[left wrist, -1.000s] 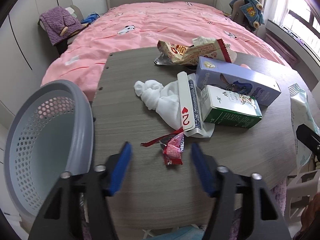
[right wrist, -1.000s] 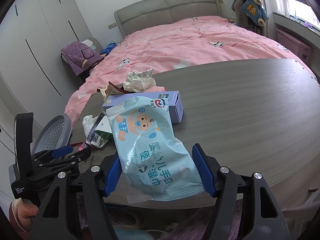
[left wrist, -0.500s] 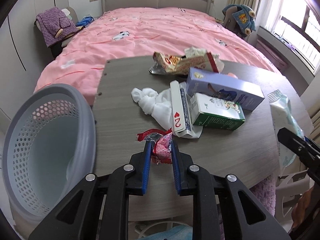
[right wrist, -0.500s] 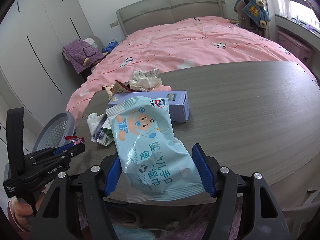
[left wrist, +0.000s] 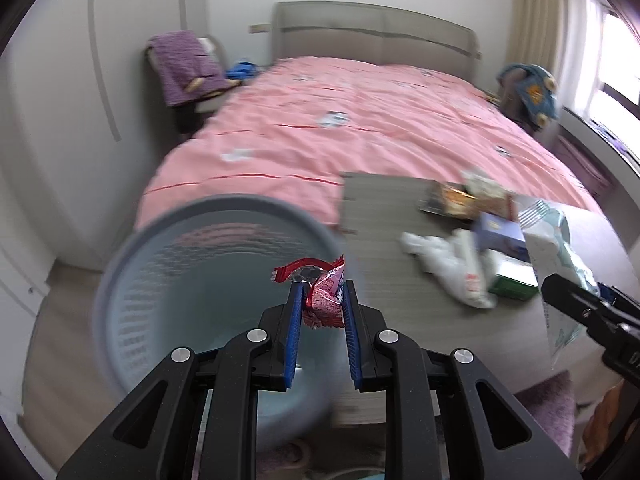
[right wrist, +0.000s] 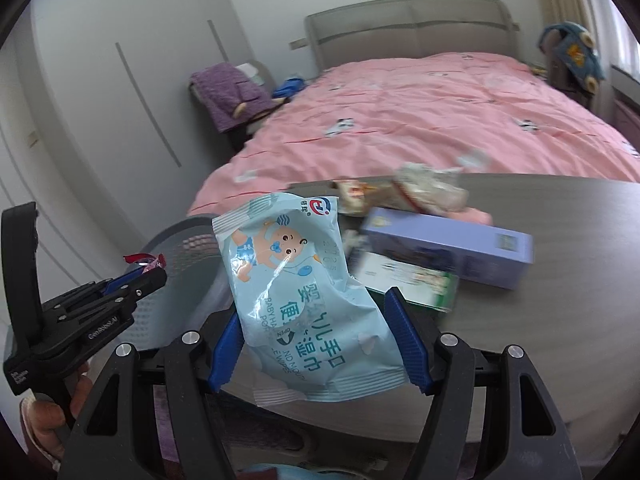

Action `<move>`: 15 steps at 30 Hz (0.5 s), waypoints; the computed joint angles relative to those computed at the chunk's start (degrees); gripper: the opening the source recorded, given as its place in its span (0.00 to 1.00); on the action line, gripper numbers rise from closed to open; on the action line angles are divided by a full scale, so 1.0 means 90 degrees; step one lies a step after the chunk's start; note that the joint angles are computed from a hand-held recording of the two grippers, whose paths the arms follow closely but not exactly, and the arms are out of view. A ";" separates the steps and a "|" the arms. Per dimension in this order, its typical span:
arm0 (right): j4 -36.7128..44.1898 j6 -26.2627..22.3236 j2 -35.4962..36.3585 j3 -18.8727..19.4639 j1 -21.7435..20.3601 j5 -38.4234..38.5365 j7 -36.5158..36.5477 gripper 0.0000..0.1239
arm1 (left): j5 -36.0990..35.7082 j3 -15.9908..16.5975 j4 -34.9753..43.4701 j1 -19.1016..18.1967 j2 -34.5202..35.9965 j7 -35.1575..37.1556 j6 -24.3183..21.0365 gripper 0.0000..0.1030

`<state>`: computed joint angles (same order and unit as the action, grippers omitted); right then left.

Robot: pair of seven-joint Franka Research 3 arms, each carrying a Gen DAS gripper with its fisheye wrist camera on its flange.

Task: Collect trash
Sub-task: 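Carry both items over the grey basket and open both grippers to drop them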

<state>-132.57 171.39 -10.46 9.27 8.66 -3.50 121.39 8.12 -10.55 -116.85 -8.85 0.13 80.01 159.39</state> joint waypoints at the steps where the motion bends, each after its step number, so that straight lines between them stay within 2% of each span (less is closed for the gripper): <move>1: 0.0243 -0.0027 0.0217 -0.0037 0.0141 0.0122 -0.0200 0.53 | 0.0241 0.0057 -0.0011 0.0056 -0.0012 -0.0189 0.0005 0.19; 3: 0.0676 -0.0107 0.0588 -0.0076 0.0350 0.0235 -0.0447 0.52 | 0.0631 0.0170 -0.0022 0.0193 -0.0005 -0.0579 0.0015 0.19; 7: 0.1609 -0.0371 0.1371 -0.0215 0.0797 0.0679 -0.1110 0.53 | 0.0535 0.0272 0.0086 0.0393 0.0131 -0.0622 -0.0045 0.19; 15: 0.3143 -0.0963 0.2591 -0.0456 0.1350 0.0968 -0.1725 0.53 | 0.0609 0.0342 0.0369 0.0632 0.0525 -0.0716 -0.0265 0.19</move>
<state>-104.28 162.73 12.86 5.16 20.81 5.21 105.86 13.60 -7.47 -113.53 -3.16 4.85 73.56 157.01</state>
